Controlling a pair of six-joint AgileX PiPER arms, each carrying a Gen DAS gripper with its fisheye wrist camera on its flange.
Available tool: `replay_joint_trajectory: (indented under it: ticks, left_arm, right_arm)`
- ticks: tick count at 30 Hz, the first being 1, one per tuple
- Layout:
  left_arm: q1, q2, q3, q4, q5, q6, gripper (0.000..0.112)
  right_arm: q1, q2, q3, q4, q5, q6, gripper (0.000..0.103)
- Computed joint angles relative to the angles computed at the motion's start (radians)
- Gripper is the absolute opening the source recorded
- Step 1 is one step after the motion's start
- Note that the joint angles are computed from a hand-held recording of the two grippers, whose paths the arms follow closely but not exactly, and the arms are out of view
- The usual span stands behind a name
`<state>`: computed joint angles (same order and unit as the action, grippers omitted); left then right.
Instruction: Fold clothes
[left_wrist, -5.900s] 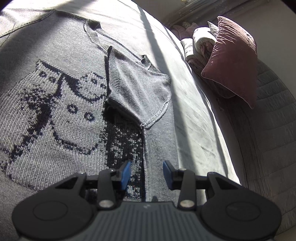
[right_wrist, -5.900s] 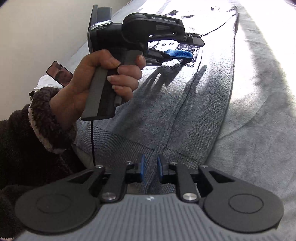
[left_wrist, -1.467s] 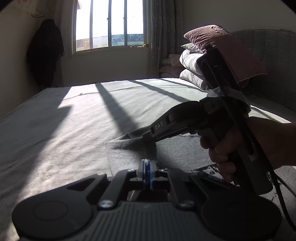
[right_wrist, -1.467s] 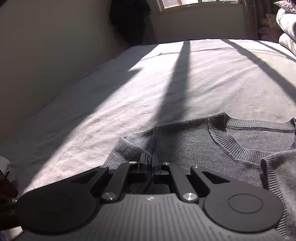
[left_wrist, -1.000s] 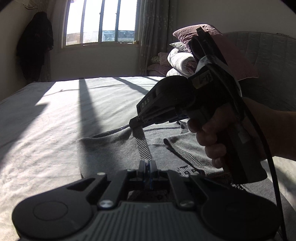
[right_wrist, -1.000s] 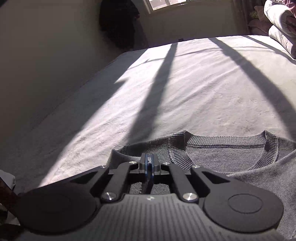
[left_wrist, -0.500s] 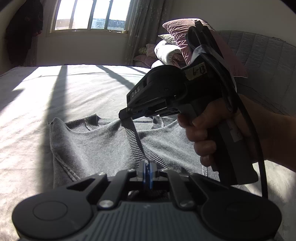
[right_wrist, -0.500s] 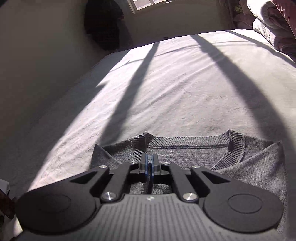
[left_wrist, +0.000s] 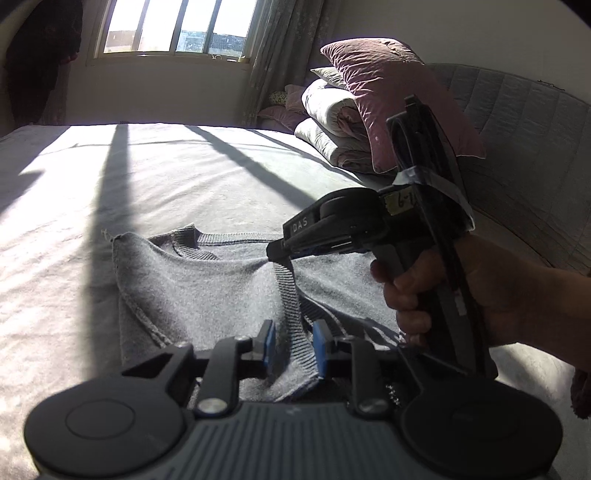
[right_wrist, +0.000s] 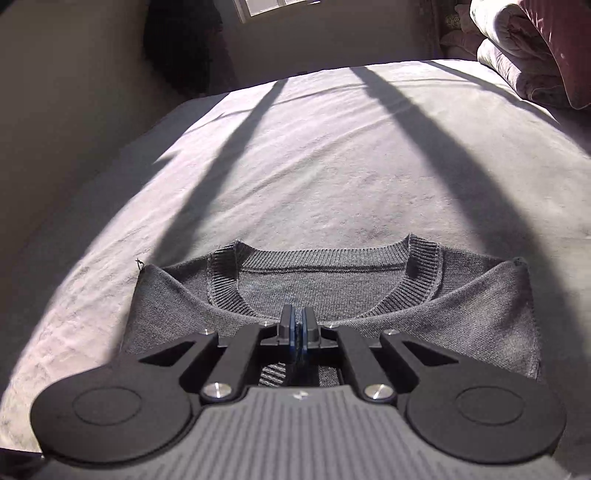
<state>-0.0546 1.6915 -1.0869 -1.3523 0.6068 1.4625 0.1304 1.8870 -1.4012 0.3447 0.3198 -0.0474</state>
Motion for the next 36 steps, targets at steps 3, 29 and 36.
replay_joint_trajectory:
  ticks: [3, 29, 36]
  left_arm:
    - [0.033, 0.042, -0.061, 0.081, -0.016, -0.106, 0.025]
    - [0.249, -0.279, 0.133, 0.461, 0.309, -0.242, 0.026]
    - [0.360, -0.417, 0.246, 0.510, 0.397, -0.180, 0.033]
  right_arm:
    - [-0.006, -0.003, -0.013, -0.005, 0.031, 0.025, 0.009]
    - [0.009, -0.335, 0.428, 0.483, 0.074, -0.237, 0.005]
    - [0.022, -0.374, 0.452, 0.338, 0.067, -0.047, 0.016]
